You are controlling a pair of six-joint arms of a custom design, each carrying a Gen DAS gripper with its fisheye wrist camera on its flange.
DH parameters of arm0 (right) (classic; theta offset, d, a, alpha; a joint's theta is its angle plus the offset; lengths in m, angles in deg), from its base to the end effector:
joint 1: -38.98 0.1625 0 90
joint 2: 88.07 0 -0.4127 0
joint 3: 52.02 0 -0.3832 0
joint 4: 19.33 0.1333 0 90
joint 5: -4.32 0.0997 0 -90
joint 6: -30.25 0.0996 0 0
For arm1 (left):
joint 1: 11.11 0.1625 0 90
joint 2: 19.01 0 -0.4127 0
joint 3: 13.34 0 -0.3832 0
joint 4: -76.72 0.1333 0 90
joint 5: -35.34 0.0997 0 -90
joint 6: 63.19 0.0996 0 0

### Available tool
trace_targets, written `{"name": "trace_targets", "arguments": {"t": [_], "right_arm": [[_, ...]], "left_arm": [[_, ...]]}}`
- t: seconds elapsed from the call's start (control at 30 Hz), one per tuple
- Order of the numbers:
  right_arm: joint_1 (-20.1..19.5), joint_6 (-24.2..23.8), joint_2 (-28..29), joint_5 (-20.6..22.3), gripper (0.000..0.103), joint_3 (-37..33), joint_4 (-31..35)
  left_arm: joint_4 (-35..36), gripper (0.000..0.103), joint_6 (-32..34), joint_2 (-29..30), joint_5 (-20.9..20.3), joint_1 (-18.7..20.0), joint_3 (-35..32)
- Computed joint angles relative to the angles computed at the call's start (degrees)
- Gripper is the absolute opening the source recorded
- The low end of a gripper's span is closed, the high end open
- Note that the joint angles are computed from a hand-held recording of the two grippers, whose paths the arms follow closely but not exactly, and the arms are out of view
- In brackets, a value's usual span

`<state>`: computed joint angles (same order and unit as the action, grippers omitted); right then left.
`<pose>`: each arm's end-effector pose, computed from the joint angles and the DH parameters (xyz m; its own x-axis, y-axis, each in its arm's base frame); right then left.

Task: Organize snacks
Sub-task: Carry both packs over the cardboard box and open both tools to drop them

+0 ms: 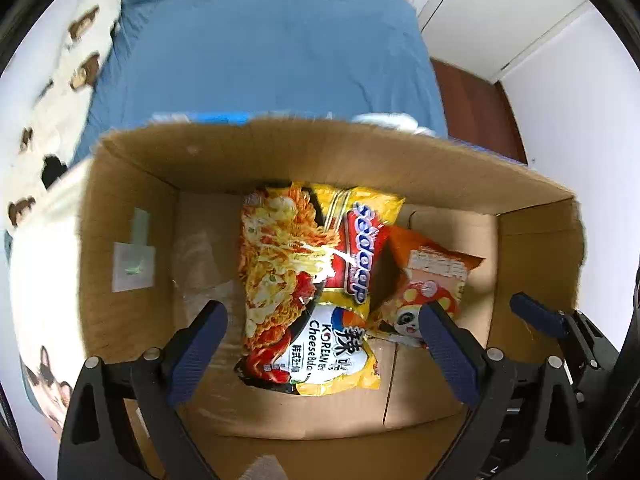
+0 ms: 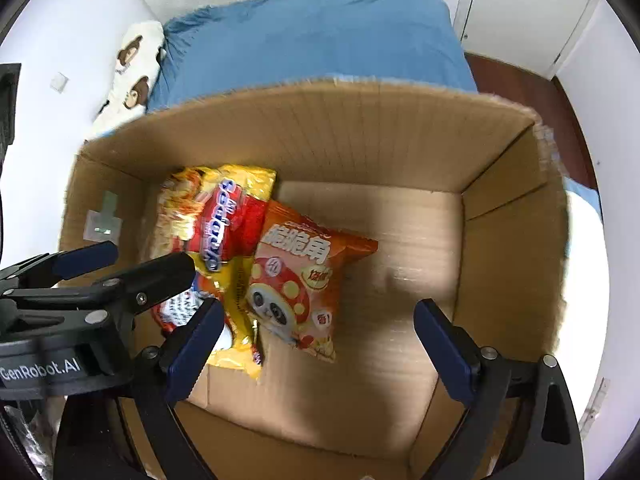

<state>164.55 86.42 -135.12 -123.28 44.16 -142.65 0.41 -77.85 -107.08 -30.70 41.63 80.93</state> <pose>0.4117 -0.4510 0.0717 -0.7699 0.3183 0.5532 0.1434 0.9309 -0.3360 -0.1388 -0.4694 0.4141 -0.7668 0.4522 -0.4555 0.3879 0.8919 0.2325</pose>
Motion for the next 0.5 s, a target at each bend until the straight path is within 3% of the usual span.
{"name": "trace_targets", "arguments": {"t": [0.07, 0.3, 0.5], "right_arm": [[1.9, 1.4, -0.6, -1.1, 0.099, -0.2, 0.6], [10.0, 7.4, -2.1, -3.9, 0.1, -1.9, 2.9], [18.6, 19.4, -3.5, -3.7, 0.1, -0.2, 6.3]], "left_arm": [[-0.4, 0.098, 0.0, -2.4, 2.3, -2.2, 0.9], [0.2, 0.098, 0.4, -11.1, 4.3, -9.0, 1.4], [6.2, 0.098, 0.4, -22.3, 6.2, -17.3, 4.7]]}}
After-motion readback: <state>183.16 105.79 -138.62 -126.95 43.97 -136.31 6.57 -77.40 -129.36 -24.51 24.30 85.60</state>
